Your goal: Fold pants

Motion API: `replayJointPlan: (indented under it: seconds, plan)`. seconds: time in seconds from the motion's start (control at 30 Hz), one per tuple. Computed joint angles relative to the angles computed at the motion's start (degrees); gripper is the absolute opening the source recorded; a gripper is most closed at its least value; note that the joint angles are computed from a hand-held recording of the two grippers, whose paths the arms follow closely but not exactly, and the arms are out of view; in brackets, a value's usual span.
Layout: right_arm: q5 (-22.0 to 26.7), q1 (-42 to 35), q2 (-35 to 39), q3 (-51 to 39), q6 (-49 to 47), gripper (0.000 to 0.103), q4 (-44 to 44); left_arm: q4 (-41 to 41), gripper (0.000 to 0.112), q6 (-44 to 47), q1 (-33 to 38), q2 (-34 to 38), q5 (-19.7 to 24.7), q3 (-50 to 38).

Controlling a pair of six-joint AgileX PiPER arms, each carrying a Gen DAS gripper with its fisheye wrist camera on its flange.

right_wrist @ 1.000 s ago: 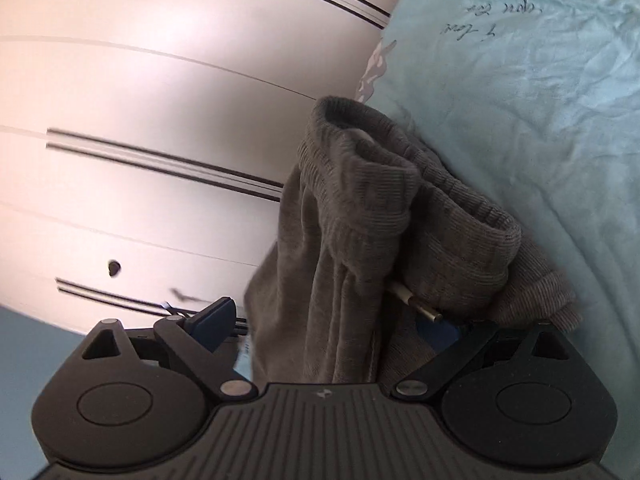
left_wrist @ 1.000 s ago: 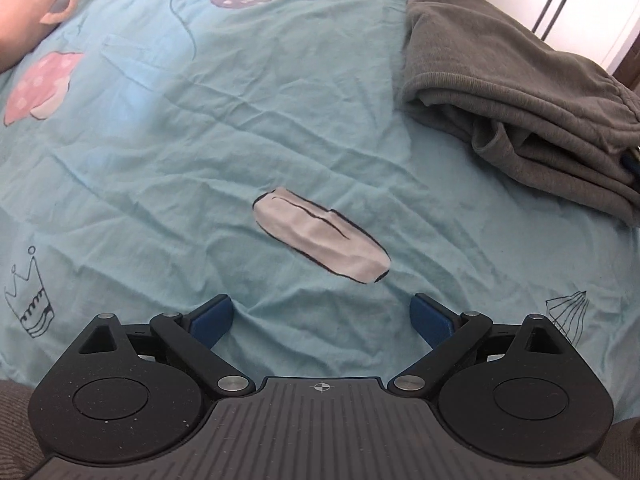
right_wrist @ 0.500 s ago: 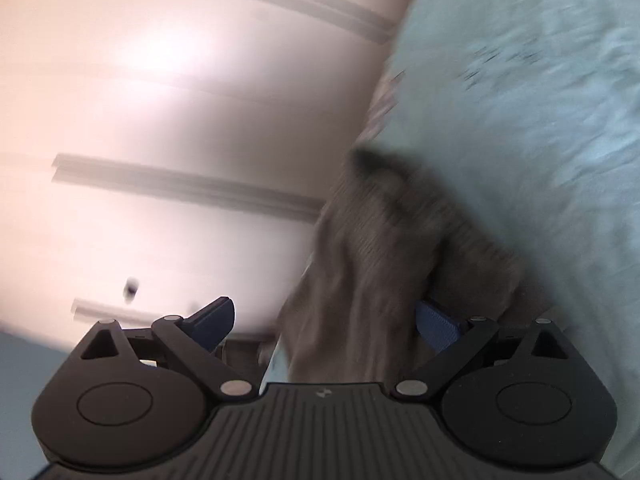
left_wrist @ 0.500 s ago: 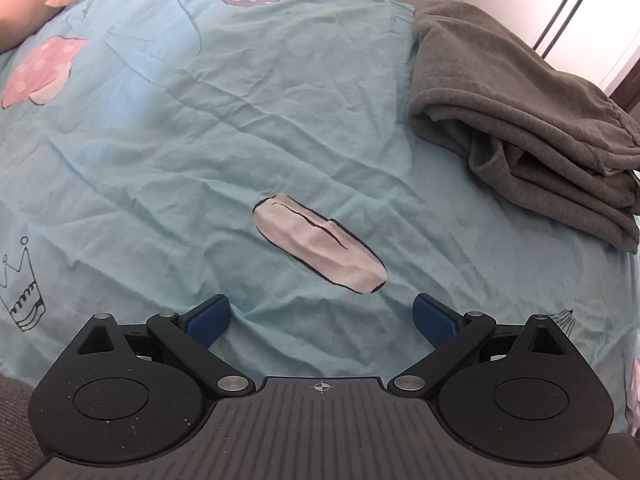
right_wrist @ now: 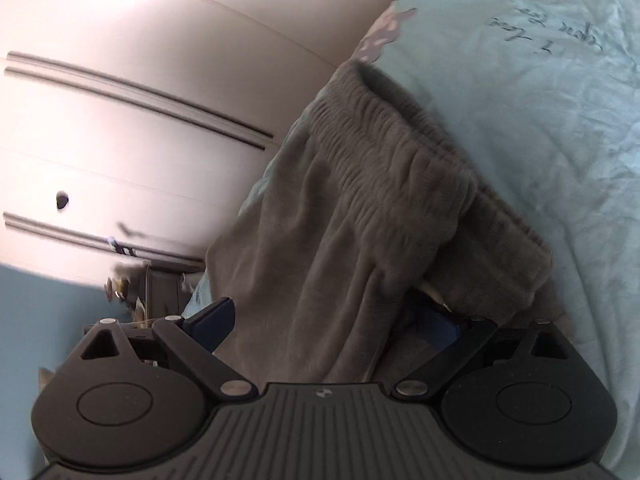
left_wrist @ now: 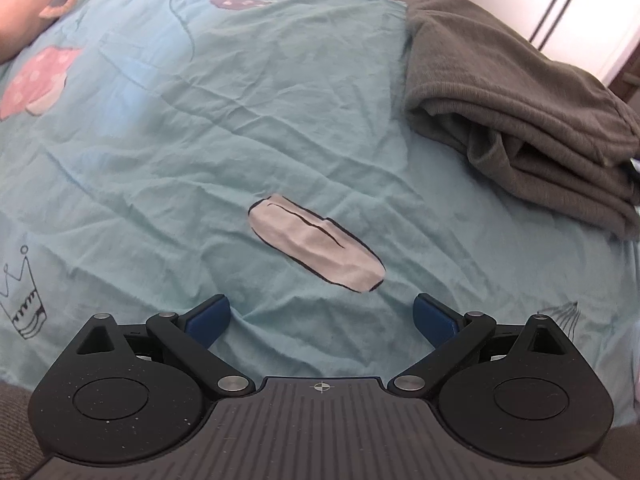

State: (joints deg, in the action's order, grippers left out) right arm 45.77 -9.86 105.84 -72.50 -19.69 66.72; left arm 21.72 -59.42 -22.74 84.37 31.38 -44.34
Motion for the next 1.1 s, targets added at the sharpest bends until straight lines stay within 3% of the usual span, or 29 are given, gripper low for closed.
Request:
replayJointPlan:
  seconds: [0.07, 0.2, 0.27, 0.37, 0.4, 0.5, 0.53, 0.57, 0.6, 0.7, 0.8, 0.87, 0.9, 0.97, 1.03, 1.07, 1.1]
  plan:
    - [-1.6, -2.1, -0.6, 2.9, -8.3, 0.096, 10.5, -0.4, 0.1, 0.1, 0.3, -0.4, -0.4, 0.4]
    - [-19.3, -1.6, -8.5, 8.5, -15.9, 0.096, 15.6, -1.5, 0.1, 0.1, 1.5, -0.7, -1.9, 1.0]
    - [-18.8, -3.1, -9.5, 8.8, -12.9, 0.097, 14.1, 0.2, 0.1, -1.3, 0.7, -0.2, -1.4, 0.7]
    - [-8.3, -5.1, -8.8, 8.2, -12.7, 0.097, 14.1, 2.8, 0.1, -2.8, -0.7, 0.5, -0.7, 0.0]
    - [-8.3, -4.8, -9.4, 7.5, -11.1, 0.097, 10.7, 3.1, 0.1, -2.7, -1.0, 0.5, -0.6, -0.1]
    - [-16.9, 0.5, -8.8, 3.4, -0.3, 0.096, -6.5, 3.0, 0.1, -2.3, -1.3, 0.3, -0.3, 0.0]
    - [-16.6, 1.7, -7.3, 1.2, 3.5, 0.09, -12.2, 2.2, 0.1, -1.7, -1.0, 0.3, -0.4, 0.0]
    - [-14.7, 2.4, -5.1, -1.5, 6.9, 0.062, -17.1, 1.5, 0.1, -1.2, -0.6, 0.2, -0.6, 0.1]
    - [-13.5, 3.4, -4.0, -2.9, 9.9, 0.047, -21.6, 1.1, 0.1, -1.3, -0.4, 0.1, -0.8, 0.2]
    - [-17.2, 5.5, -6.2, 0.4, 5.5, 0.039, -24.2, 0.3, 0.1, -0.5, 0.1, 0.3, -1.1, 0.0]
    - [-14.9, 1.0, -10.3, 3.9, -6.3, 0.021, -9.1, -0.1, 0.1, 0.0, -0.2, 0.1, -0.9, -0.3]
    - [-9.3, -4.3, -12.0, 5.4, -9.9, 0.021, -1.6, -0.7, 0.1, 0.5, -0.2, -0.2, -1.2, -0.4]
    - [-9.9, -5.3, -12.5, 6.6, -12.1, 0.021, -1.4, -1.0, 0.1, 0.7, -0.2, -0.3, -1.3, -0.5]
    - [-14.7, -2.7, -10.9, 7.4, -10.3, 0.022, -7.7, -1.3, 0.1, 1.5, -0.4, -0.1, -0.7, -1.0]
    - [-16.7, -0.5, -9.0, 7.2, -1.2, 0.031, -19.2, -0.6, 0.1, 1.1, -1.0, 0.1, 1.7, -2.4]
    - [-19.5, 0.9, -9.8, 7.9, 3.4, 0.044, -24.8, 0.6, 0.1, 0.3, -1.5, 0.3, 3.3, -3.3]
    - [-21.6, 2.2, -10.9, 8.4, 7.9, 0.067, -30.6, 2.6, 0.1, -1.0, -2.4, 0.3, 5.3, -4.3]
